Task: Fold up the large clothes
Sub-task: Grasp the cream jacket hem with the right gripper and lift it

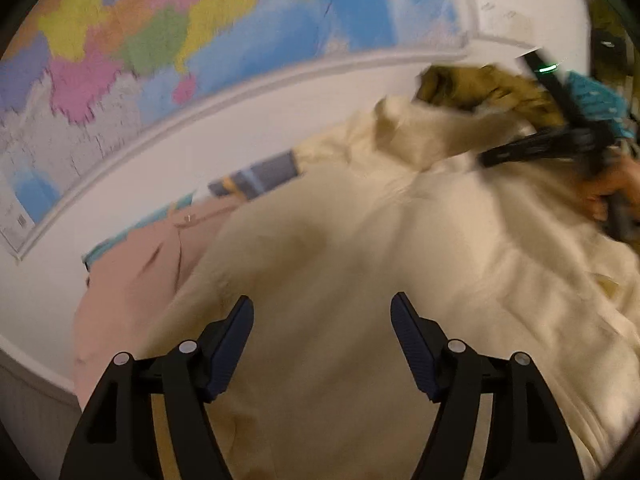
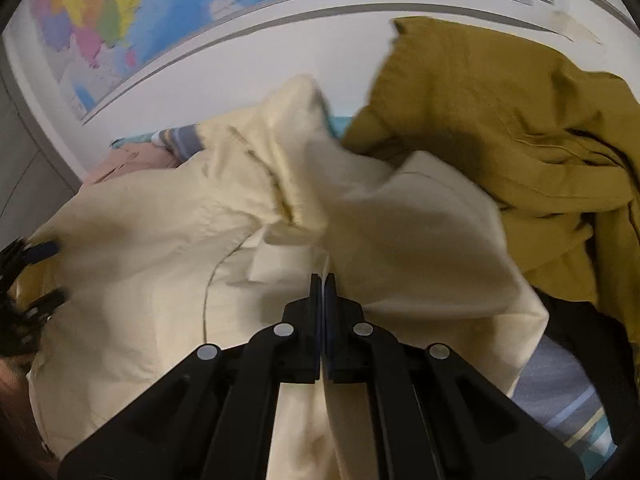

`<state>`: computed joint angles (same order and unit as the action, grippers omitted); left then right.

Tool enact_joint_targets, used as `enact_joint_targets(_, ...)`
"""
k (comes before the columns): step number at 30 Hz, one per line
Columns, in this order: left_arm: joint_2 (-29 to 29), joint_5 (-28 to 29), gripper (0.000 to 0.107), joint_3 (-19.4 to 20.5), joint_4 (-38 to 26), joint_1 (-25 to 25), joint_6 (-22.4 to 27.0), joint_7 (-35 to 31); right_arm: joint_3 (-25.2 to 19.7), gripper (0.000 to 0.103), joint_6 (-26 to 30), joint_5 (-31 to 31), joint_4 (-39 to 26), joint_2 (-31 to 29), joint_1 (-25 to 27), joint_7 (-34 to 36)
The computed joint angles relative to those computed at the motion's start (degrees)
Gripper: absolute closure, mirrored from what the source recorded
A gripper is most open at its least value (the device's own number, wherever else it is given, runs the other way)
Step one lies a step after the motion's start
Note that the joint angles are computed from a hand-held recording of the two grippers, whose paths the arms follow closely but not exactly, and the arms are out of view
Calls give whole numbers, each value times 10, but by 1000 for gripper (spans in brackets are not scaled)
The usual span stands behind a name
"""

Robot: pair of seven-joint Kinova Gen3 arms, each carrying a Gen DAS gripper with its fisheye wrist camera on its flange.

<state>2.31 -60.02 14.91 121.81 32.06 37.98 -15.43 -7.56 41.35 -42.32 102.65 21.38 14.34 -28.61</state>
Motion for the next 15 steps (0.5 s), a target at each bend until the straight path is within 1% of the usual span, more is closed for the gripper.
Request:
enact_joint_targets(1, -16, -12, 32, 9, 12, 12, 5, 14, 12, 99, 4, 0, 1, -3, -6, 0)
enact_joint_targets(3, -55, -13, 28, 37, 42, 30, -3, 19, 62, 95, 31, -17, 6, -20, -32, 28)
enact_joint_targets(4, -67, -5, 26, 53, 52, 35, -3, 18, 88, 87, 44, -32, 13, -31, -43, 51)
enact_joint_targets(5, -69, -2, 24, 63, 55, 37, -2, 20, 108, 77, 60, -43, 22, -49, -44, 75)
enact_joint_targets(6, -72, 6, 23, 83, 63, 44, 9, 30, 121, 51, 79, -54, 34, -73, -35, 98)
enact_joint_targets(7, -68, 3, 23, 100, 68, 45, 17, 46, 123, 36, 103, -65, 39, -89, -19, 121)
enact_joint_targets(9, -62, 9, 23, 117, 80, 56, 31, 81, 118, 30, 149, -72, 51, -124, 34, 168)
enact_joint_targets(10, -59, 16, 23, 119, 86, 61, 36, 98, 125, 26, 172, -76, 63, -147, 61, 191)
enact_joint_targets(11, -54, 15, 23, 122, 89, 66, 44, 122, 132, 25, 196, -81, 73, -161, 87, 214)
enact_joint_targets(12, -58, 18, 23, 120, 97, 71, 47, 137, 136, 24, 219, -86, 81, -168, 114, 238)
enact_joint_targets(13, -61, 21, 23, 122, 103, 75, 52, 159, 145, 20, 242, -84, 90, -173, 140, 256)
enact_joint_targets(14, -70, 24, 23, 119, 113, 76, 48, 176, 150, 17, 266, -74, 94, -172, 167, 265)
enact_joint_targets(15, -88, 29, 23, 117, 128, 75, 36, 194, 157, 17, 289, -63, 97, -167, 193, 272)
